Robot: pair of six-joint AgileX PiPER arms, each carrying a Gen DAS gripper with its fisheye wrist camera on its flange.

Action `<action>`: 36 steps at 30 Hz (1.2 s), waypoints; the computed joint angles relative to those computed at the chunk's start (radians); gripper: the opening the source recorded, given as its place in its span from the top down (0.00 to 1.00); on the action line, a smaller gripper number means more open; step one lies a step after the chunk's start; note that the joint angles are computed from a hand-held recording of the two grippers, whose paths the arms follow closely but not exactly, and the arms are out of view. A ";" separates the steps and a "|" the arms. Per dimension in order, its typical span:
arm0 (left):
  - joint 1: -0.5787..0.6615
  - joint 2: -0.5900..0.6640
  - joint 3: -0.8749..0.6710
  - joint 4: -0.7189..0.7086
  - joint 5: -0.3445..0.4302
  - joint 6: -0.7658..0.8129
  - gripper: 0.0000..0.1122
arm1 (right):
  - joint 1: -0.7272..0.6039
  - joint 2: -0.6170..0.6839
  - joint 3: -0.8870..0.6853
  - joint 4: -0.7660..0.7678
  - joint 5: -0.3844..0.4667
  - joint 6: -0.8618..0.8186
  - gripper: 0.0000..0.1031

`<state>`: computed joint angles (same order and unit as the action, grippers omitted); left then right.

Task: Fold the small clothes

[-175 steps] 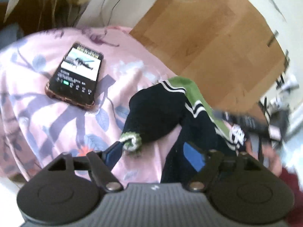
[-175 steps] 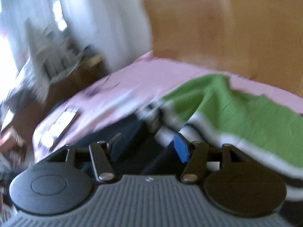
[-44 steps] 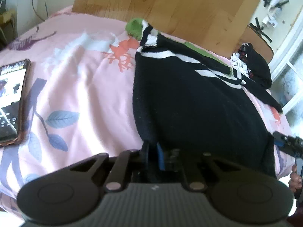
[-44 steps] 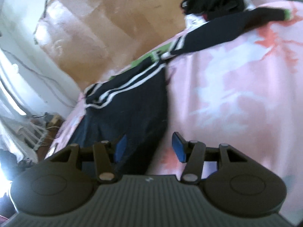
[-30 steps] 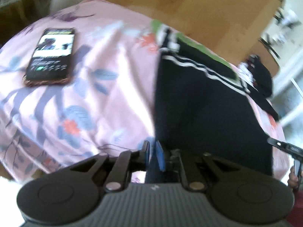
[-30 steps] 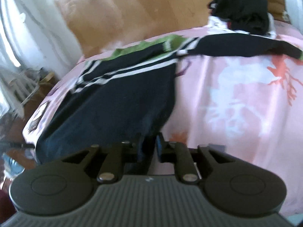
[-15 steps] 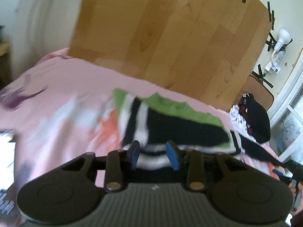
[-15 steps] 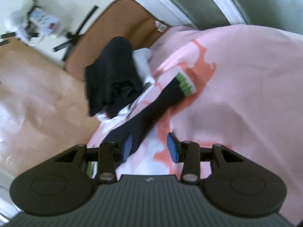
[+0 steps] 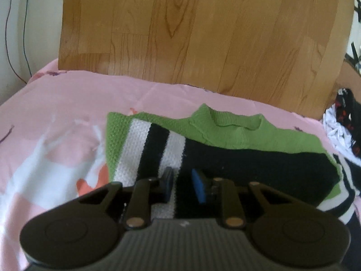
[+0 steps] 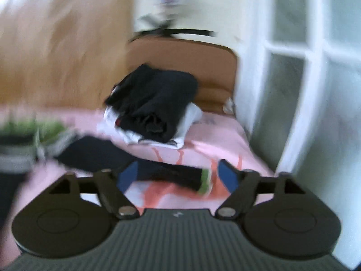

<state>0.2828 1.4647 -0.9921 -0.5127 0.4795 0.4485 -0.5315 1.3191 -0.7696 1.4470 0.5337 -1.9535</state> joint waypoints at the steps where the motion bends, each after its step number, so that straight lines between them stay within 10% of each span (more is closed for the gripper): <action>1: -0.003 0.002 -0.005 0.015 0.003 -0.016 0.82 | 0.029 0.040 -0.045 -0.100 -0.025 0.073 0.16; 7: 0.085 -0.029 -0.063 -0.057 0.193 -0.012 0.75 | 0.010 0.085 -0.120 -0.285 -0.018 0.420 0.17; 12: 0.175 -0.101 -0.042 -0.201 0.296 0.094 0.72 | -0.246 0.083 -0.104 -0.159 0.421 0.774 0.18; 14: 0.197 -0.119 -0.039 -0.244 0.340 0.108 0.71 | -0.258 0.145 -0.110 -0.108 0.473 0.904 0.20; 19: 0.237 -0.180 -0.026 -0.297 0.424 0.141 0.71 | -0.125 0.309 -0.185 -0.016 0.330 1.158 0.41; 21: 0.278 -0.211 -0.018 -0.310 0.461 0.170 0.71 | -0.086 0.380 -0.261 -0.035 0.318 1.249 0.89; 28: 0.574 -0.269 -0.009 -0.432 0.649 0.330 0.70 | 0.178 0.173 -0.388 -0.122 0.200 1.198 0.89; 36: 0.712 -0.252 -0.007 -0.448 0.716 0.368 0.68 | 0.896 0.247 -0.642 -0.630 -0.082 1.296 0.89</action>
<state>0.9950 1.2125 -0.9994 -0.9605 1.1960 0.8165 0.3646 1.5657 -1.4118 0.8170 0.4518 -0.6579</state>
